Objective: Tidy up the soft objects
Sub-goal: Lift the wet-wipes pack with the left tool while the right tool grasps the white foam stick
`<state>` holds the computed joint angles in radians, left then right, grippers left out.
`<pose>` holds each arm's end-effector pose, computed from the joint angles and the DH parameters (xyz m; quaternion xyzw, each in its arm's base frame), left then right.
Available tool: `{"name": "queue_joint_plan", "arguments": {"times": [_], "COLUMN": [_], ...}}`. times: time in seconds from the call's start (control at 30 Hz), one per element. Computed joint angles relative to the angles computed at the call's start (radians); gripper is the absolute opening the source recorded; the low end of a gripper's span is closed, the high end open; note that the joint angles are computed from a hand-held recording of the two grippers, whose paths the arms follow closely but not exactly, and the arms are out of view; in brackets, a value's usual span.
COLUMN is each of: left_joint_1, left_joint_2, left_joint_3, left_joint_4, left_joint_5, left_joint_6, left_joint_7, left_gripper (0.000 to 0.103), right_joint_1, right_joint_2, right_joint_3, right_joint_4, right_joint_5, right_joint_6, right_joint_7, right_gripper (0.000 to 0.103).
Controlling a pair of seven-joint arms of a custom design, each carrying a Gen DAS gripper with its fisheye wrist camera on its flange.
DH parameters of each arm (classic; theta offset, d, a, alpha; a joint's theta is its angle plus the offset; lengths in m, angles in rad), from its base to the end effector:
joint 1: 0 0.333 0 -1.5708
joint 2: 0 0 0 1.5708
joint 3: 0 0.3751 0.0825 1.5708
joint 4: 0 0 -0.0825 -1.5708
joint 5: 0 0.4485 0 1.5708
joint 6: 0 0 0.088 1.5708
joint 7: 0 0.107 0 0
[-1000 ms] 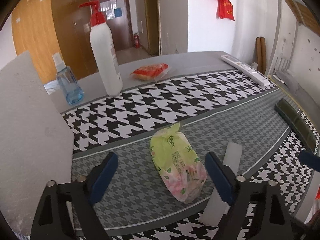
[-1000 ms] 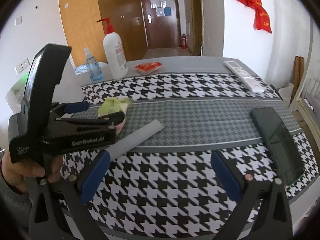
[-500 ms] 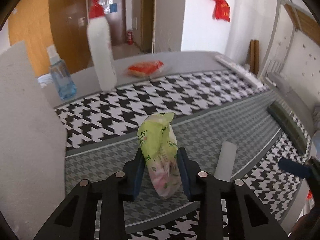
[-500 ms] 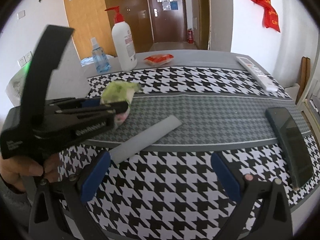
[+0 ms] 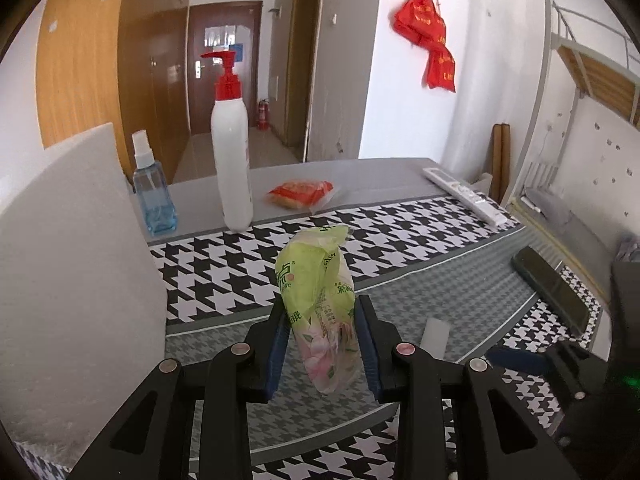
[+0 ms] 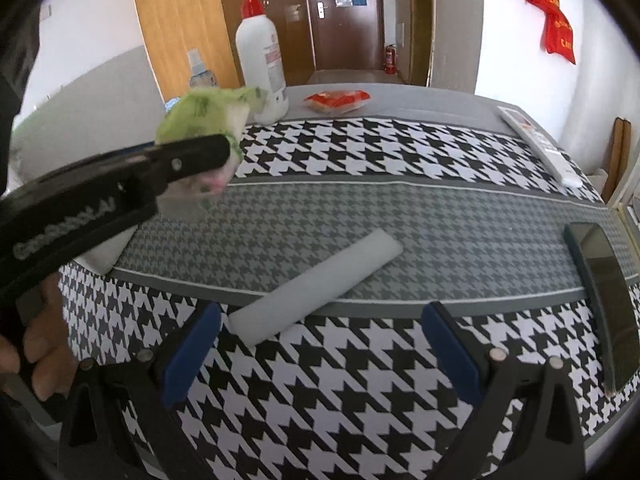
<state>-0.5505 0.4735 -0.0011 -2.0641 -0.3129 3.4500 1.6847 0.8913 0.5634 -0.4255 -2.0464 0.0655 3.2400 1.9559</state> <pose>0.6158 -0.3368 0.3078 -0.5266 0.7300 -0.3796 0.2140 0.6228 0.3341 0.2591 -0.7119 0.6119 -0.1990 0.2815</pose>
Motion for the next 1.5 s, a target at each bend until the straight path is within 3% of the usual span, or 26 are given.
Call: {"name": "queue_joint_plan", "arguments": {"times": [0.07, 0.43, 0.5, 0.6, 0.8, 0.93, 1.07, 1.4, 1.5], "left_joint_1": [-0.001, 0.034, 0.027, 0.030, 0.041, 0.057, 0.073, 0.088, 0.112], "left_joint_2": [-0.002, -0.015, -0.013, -0.014, -0.015, -0.017, -0.020, -0.027, -0.035], "left_joint_3": [0.002, -0.029, -0.025, -0.028, -0.038, -0.052, -0.068, -0.091, -0.116], "left_joint_4": [-0.004, -0.025, -0.022, -0.023, -0.025, -0.029, -0.038, -0.053, -0.068], "left_joint_5": [-0.005, -0.004, -0.009, -0.008, -0.001, 0.010, 0.024, 0.046, 0.077], "left_joint_6": [0.009, 0.030, 0.025, 0.029, 0.032, 0.038, 0.056, 0.077, 0.090], "left_joint_7": [-0.003, -0.012, -0.006, -0.006, -0.009, -0.017, -0.025, -0.016, -0.020], "left_gripper": [0.035, 0.035, 0.035, 0.035, 0.035, 0.035, 0.035, 0.035, 0.035], "right_joint_1": [-0.011, -0.125, -0.124, -0.147, -0.172, -0.166, -0.222, -0.184, -0.201], "right_joint_2": [0.008, 0.024, 0.027, 0.026, 0.036, 0.057, 0.060, 0.044, 0.037], "right_joint_3": [0.012, 0.094, 0.086, 0.102, 0.125, 0.124, 0.185, 0.131, 0.148], "right_joint_4": [0.016, 0.080, 0.085, 0.086, 0.094, 0.112, 0.134, 0.127, 0.107], "right_joint_5": [-0.003, -0.071, -0.082, -0.098, -0.109, -0.091, -0.065, -0.038, -0.039], "right_joint_6": [-0.014, -0.049, -0.053, -0.047, -0.014, 0.015, 0.017, -0.060, -0.044], "right_joint_7": [-0.002, 0.044, 0.049, 0.042, 0.019, -0.021, -0.064, -0.002, 0.037], "right_gripper": [0.102, 0.076, 0.070, 0.062, 0.062, 0.050, 0.048, 0.048, 0.048]}}
